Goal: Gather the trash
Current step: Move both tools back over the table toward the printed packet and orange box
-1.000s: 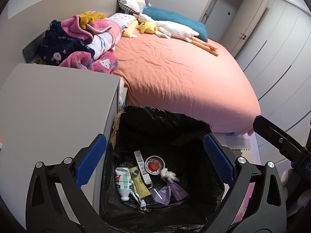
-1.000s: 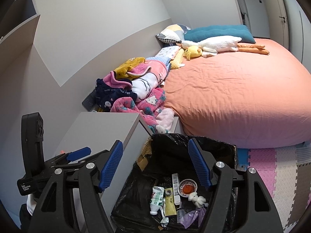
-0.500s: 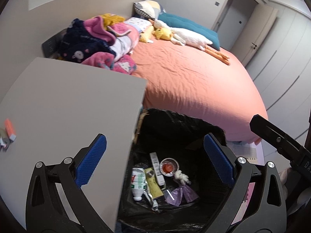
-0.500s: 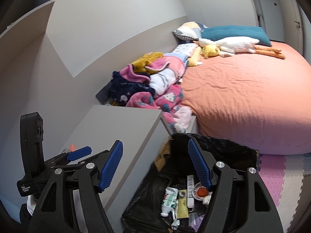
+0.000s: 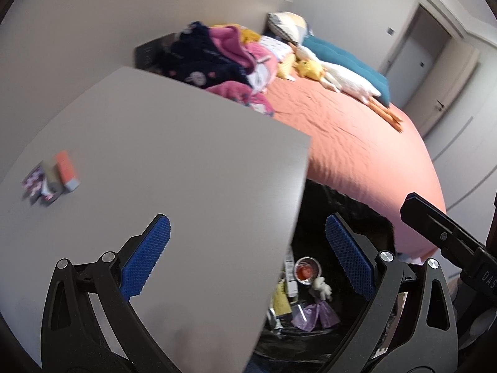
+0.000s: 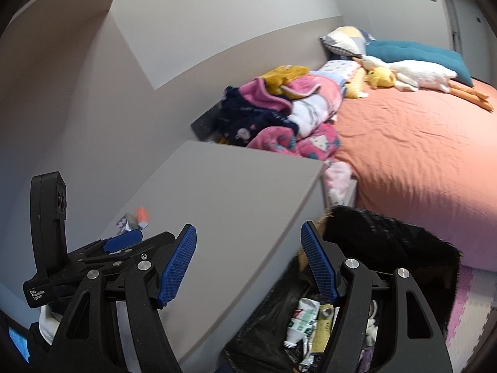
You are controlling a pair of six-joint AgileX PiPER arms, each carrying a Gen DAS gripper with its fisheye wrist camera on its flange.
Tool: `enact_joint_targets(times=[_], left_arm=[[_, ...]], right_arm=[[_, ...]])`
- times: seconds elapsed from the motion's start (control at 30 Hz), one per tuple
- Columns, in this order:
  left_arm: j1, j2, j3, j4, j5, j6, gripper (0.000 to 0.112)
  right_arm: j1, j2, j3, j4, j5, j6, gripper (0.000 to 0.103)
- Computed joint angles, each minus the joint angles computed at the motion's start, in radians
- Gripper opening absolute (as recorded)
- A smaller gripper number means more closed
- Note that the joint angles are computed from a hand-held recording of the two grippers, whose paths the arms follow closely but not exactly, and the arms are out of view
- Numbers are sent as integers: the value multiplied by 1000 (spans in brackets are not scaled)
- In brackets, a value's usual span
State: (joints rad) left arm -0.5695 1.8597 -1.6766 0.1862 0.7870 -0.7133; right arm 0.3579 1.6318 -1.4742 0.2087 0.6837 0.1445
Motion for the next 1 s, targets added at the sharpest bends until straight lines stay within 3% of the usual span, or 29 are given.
enact_joint_targets(times=[0.67,1.0], left_arm=[[199,-230,373,41,-99,-99,96],[315,-267,468,-1,-147,-53,96]], right_arm=[[190,273,-301,-30,69,33,71],[248,464,-556,-42,174,47,71]])
